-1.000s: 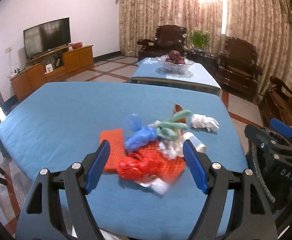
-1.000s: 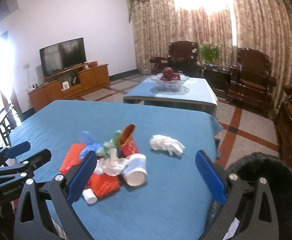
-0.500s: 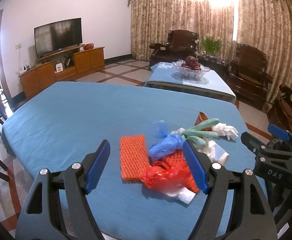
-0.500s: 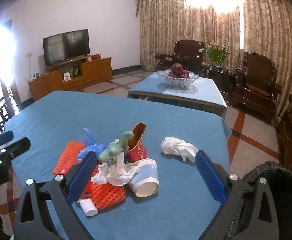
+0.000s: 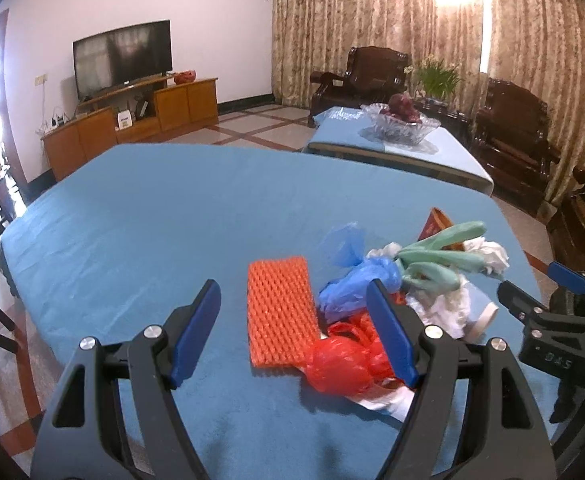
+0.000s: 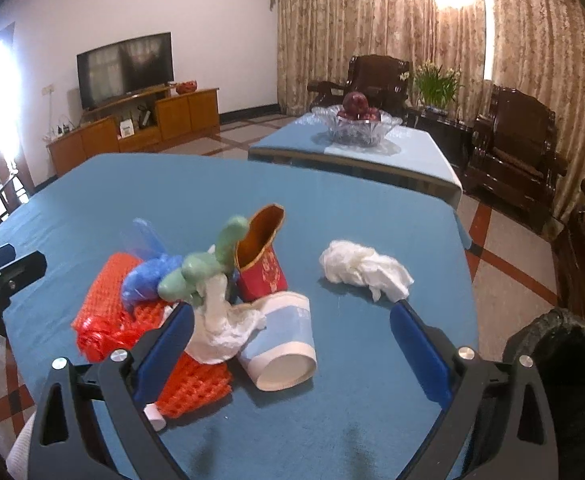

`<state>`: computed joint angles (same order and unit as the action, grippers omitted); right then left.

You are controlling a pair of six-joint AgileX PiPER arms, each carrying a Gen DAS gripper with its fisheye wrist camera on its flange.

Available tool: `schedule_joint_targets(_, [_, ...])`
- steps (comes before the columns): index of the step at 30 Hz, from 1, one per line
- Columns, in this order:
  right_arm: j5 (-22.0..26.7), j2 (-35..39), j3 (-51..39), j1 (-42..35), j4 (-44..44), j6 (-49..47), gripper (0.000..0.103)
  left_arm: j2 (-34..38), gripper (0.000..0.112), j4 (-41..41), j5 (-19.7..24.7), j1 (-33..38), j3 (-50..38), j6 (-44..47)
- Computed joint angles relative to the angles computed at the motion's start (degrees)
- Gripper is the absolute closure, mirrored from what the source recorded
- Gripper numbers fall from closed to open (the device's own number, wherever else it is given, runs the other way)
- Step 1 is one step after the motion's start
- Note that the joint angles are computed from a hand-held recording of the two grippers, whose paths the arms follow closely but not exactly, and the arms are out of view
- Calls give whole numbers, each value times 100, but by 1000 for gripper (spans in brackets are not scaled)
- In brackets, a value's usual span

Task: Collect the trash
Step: 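Move both tools back over the trash pile on the table, then grasp the white paper cup with the right gripper while the left grasps the orange mesh sleeve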

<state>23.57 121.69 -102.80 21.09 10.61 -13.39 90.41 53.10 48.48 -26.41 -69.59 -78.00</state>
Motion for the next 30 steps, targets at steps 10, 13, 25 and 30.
schedule_joint_targets(10, [479,594,-538,-109,39,-114,17,114,39,103,-301,256,369,-122])
schedule_joint_targets(13, [801,898,-922,-152,202,-236,25,168,39,144,-350,304,396,-116])
schedule_joint_targets(25, [1651,1186,-1363,-343,1555,-1394,49,726,39,-262,-1036,950,298,238])
schedule_joint_targets(30, [1035,646,-571,-377,1278,-1317,49,980,43,-759,-1372,1339,173,616])
